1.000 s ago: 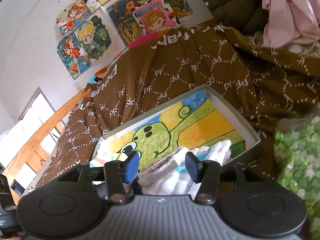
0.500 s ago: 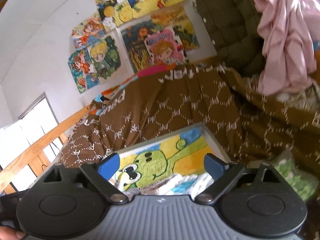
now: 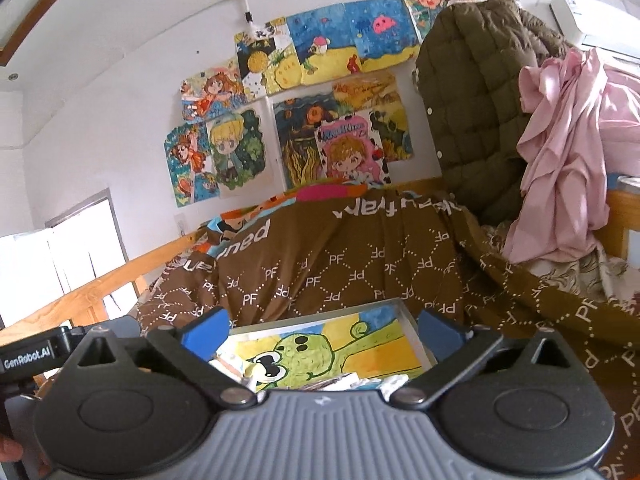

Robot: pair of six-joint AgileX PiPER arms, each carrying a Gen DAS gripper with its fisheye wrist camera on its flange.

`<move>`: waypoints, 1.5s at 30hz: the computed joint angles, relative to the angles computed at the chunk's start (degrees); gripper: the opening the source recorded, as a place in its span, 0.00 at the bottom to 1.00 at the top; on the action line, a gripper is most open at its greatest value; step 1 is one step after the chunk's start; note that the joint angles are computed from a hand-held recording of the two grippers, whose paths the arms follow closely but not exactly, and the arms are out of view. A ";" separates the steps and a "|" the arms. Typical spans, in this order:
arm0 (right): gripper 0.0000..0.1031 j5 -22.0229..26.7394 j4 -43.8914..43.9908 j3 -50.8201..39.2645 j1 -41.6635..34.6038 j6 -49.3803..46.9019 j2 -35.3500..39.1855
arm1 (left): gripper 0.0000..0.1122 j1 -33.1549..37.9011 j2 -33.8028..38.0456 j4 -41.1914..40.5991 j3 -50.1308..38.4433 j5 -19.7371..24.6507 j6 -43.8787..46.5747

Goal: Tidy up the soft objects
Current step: 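Lift both tools up away from the tray, then move both tools down toward the gray masks and drawstring pouch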

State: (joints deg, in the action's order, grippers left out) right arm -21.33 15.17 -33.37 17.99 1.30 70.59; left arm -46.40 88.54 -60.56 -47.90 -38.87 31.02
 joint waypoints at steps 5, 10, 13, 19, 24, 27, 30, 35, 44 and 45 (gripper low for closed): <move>1.00 0.00 7.80 3.39 2.42 -7.64 -5.70 | 0.91 -6.20 -2.00 -3.57 2.78 -5.97 2.53; 1.00 -0.28 16.95 6.19 5.36 -17.19 -10.70 | 0.91 -10.89 -3.55 -6.67 5.01 -10.21 4.34; 1.00 -1.06 26.57 7.84 8.46 -26.91 -13.55 | 0.91 -12.86 -4.65 -7.97 6.22 -12.29 4.51; 1.00 -4.31 44.36 10.16 15.24 -43.87 -18.04 | 0.91 -17.59 -6.40 -11.49 8.58 -16.62 4.51; 1.00 -7.32 54.28 11.52 20.17 -52.59 -20.98 | 0.91 -20.91 -7.30 -14.77 9.88 -18.90 5.37; 1.00 -9.34 57.76 12.17 22.73 -55.70 -21.99 | 0.91 -22.40 -7.79 -16.16 10.52 -20.12 5.48; 1.00 -10.23 60.95 12.45 24.25 -58.72 -22.85 | 0.91 -24.13 -8.23 -18.25 11.32 -21.18 5.83; 1.00 -12.99 65.22 13.17 27.93 -62.08 -23.82 | 0.91 -26.34 -8.89 -22.13 12.03 -22.04 7.66; 1.00 -17.82 72.18 14.00 33.82 -67.46 -25.27 | 0.91 -29.91 -10.06 -26.73 12.97 -24.63 9.11; 1.00 -18.46 73.09 14.07 34.53 -68.09 -25.37 | 0.91 -30.18 -10.16 -27.34 12.96 -24.71 9.41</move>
